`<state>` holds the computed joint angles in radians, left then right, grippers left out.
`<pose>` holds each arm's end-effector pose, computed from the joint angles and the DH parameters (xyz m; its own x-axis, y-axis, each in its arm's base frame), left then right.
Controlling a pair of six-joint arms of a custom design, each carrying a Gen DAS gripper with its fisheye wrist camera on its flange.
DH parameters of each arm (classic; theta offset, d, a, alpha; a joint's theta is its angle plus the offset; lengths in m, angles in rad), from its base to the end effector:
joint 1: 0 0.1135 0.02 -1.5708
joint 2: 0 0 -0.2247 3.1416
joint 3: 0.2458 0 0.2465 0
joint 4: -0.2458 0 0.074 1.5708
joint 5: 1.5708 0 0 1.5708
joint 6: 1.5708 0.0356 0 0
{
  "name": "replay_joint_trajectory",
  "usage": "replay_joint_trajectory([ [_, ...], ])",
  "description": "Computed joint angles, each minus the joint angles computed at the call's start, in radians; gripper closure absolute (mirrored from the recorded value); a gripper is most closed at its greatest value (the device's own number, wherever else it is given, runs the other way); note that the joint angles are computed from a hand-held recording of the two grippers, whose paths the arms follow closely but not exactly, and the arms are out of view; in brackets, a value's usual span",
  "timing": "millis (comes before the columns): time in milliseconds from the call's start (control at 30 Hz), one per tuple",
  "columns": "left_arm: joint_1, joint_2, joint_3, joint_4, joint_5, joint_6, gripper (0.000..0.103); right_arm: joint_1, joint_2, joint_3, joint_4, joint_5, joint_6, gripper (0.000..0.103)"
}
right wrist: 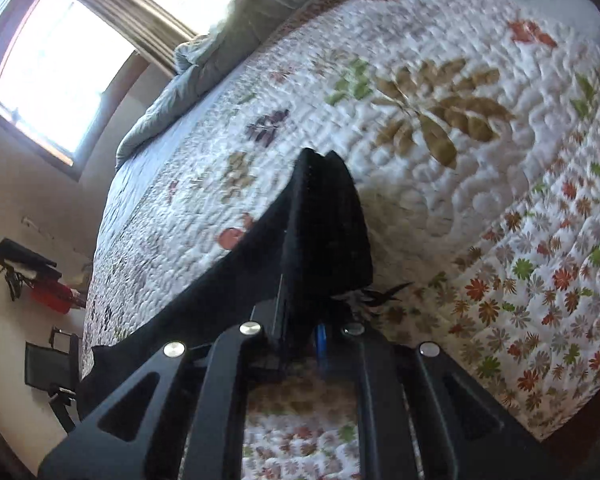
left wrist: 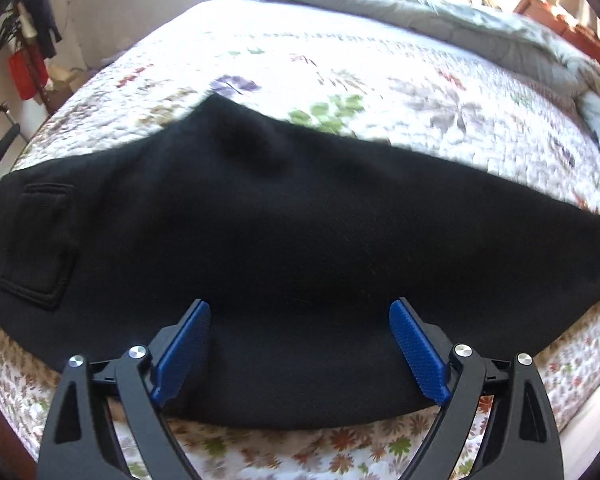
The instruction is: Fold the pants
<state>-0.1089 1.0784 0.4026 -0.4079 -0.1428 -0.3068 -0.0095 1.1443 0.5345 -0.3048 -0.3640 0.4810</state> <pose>0.1884 -0.0155 0.1122 -0.8499 -0.2078 -0.4842 -0.2259 0.9739 -0.0215 0.2229 0.0106 0.1453 -0.7988 0.4400 -0.4104 0.1819 0.8268 0.5323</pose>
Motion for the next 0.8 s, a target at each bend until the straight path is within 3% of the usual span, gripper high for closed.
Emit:
replay_joint_trajectory([
  [100, 0.062, -0.119, -0.013, -0.076, 0.031, 0.024, 0.011, 0.204, -0.12, 0.079, -0.097, 0.106, 0.038, 0.093],
  [167, 0.11, -0.166, -0.012, -0.111, 0.058, 0.048, 0.011, 0.37, -0.109, 0.173, -0.155, 0.217, 0.051, 0.093],
  [367, 0.3, -0.314, -0.025, -0.227, 0.171, 0.155, 0.011, 0.795, 0.23, 0.506, -0.171, 0.433, 0.082, 0.093],
  [533, 0.481, -0.352, -0.026, -0.273, 0.277, 0.258, 0.011, 0.959, 0.544, 0.751, -0.175, 0.427, 0.09, 0.093],
  [800, 0.692, -0.332, -0.02, -0.301, 0.398, 0.386, 0.011, 1.106, 0.981, 1.19, -0.313, 0.398, 0.097, 0.093],
])
